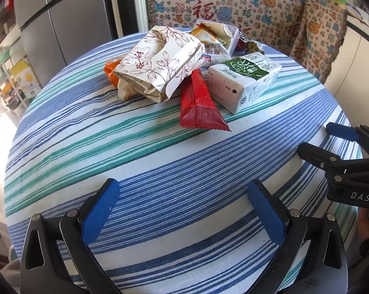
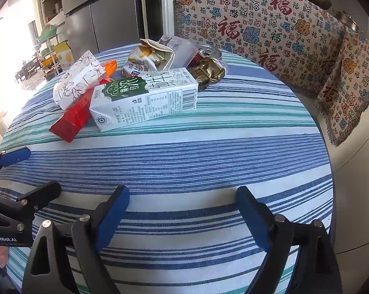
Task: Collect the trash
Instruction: 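Grasp the red candy wrapper with the left gripper while the right gripper grasps the milk carton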
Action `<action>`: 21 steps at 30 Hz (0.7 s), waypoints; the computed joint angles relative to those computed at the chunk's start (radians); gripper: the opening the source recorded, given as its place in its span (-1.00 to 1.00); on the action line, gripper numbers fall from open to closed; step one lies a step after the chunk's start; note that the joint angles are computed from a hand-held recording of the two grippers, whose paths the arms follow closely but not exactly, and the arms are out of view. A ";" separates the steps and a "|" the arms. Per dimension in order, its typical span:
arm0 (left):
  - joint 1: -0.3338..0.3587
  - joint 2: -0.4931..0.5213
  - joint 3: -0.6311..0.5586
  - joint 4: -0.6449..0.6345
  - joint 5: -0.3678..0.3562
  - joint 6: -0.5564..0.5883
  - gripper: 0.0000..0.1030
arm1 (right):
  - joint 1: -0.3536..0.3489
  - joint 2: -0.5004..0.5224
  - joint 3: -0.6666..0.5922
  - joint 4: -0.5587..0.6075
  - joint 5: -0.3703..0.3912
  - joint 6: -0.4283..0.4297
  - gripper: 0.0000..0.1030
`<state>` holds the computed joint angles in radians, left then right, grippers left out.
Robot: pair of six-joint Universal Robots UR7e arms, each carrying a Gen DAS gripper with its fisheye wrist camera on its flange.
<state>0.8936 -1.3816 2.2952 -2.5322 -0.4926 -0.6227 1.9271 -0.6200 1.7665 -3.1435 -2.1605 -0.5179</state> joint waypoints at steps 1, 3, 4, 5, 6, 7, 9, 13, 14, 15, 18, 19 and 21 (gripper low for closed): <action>0.000 0.000 0.000 0.000 0.000 0.000 0.99 | 0.000 -0.001 0.000 0.001 0.001 0.000 0.76; 0.001 0.000 0.000 -0.008 -0.004 0.007 0.98 | 0.000 -0.002 -0.001 0.001 0.003 -0.003 0.76; 0.002 -0.004 0.002 -0.024 -0.010 0.019 0.98 | -0.001 -0.003 0.000 -0.001 0.004 -0.004 0.76; 0.003 -0.007 0.010 -0.070 -0.022 0.050 0.97 | -0.001 -0.004 0.000 -0.003 0.006 -0.005 0.76; 0.005 -0.012 0.019 -0.138 -0.040 0.093 0.97 | -0.001 -0.004 0.001 -0.004 0.007 -0.006 0.76; 0.008 -0.015 0.023 -0.194 -0.056 0.126 0.96 | -0.002 -0.005 0.001 -0.004 0.007 -0.006 0.76; 0.018 -0.015 0.009 -0.255 -0.090 0.172 0.92 | -0.002 -0.005 0.003 -0.006 0.010 -0.009 0.77; 0.067 0.025 -0.075 -0.271 -0.164 0.244 0.66 | -0.004 -0.003 0.005 -0.019 0.013 -0.014 0.77; 0.082 0.041 -0.100 -0.269 -0.176 0.252 0.55 | -0.004 -0.002 0.005 -0.021 0.014 -0.015 0.77; 0.095 0.054 -0.121 -0.269 -0.187 0.258 0.41 | -0.005 -0.002 0.006 -0.025 0.015 -0.016 0.77; 0.117 0.081 -0.161 -0.271 -0.210 0.282 -0.44 | -0.006 -0.002 0.008 -0.031 0.018 -0.019 0.77; 0.118 0.083 -0.164 -0.261 -0.215 0.284 -0.43 | -0.006 -0.003 0.009 -0.031 0.018 -0.019 0.77; 0.108 0.070 -0.144 -0.270 -0.215 0.280 -0.47 | -0.006 -0.003 0.010 -0.031 0.018 -0.020 0.77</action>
